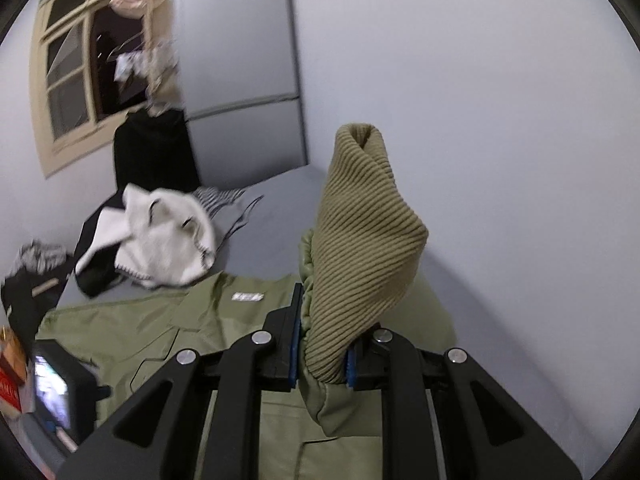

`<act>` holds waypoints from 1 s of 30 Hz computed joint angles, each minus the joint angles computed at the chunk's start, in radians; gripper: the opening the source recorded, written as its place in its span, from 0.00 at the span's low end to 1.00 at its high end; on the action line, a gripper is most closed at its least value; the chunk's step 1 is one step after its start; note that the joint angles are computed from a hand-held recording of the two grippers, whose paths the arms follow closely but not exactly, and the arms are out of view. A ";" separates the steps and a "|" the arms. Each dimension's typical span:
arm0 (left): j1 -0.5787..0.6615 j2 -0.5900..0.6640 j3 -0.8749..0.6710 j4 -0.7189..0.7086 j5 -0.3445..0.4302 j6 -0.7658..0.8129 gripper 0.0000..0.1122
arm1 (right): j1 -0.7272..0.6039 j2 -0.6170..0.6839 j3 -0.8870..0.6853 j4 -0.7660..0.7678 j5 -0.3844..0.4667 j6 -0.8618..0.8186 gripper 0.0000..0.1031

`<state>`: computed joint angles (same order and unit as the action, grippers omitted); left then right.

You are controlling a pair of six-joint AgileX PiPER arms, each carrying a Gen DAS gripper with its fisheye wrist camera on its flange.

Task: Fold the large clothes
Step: 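Lift the cuff with the right gripper and carry it across the jacket front, then lower the cuff onto the jacket front near the zipper and open the right gripper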

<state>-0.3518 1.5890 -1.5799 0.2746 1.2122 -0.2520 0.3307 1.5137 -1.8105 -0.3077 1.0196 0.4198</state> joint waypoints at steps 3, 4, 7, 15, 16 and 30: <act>0.092 -0.072 0.112 -0.015 -0.039 0.037 0.86 | 0.091 0.056 0.001 -0.051 0.005 0.036 0.17; 0.130 -0.097 0.153 -0.019 -0.058 0.053 0.86 | 0.124 0.075 0.012 -0.066 -0.002 0.048 0.17; 0.209 -0.138 0.216 -0.044 -0.092 0.097 0.86 | 0.186 0.126 0.035 -0.088 -0.024 0.078 0.17; 0.355 -0.212 0.388 -0.080 -0.243 0.191 0.86 | 0.273 0.298 0.061 -0.097 -0.116 0.181 0.17; 0.368 -0.217 0.404 -0.086 -0.260 0.200 0.86 | 0.282 0.320 0.060 -0.102 -0.120 0.193 0.17; 0.467 -0.209 0.535 -0.139 -0.355 0.243 0.86 | 0.278 0.454 0.156 0.005 -0.244 0.174 0.21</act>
<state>0.1147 1.3799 -1.0452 0.1360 0.8571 -0.0085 0.6086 1.9676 -1.6543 -0.3024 0.7755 0.5939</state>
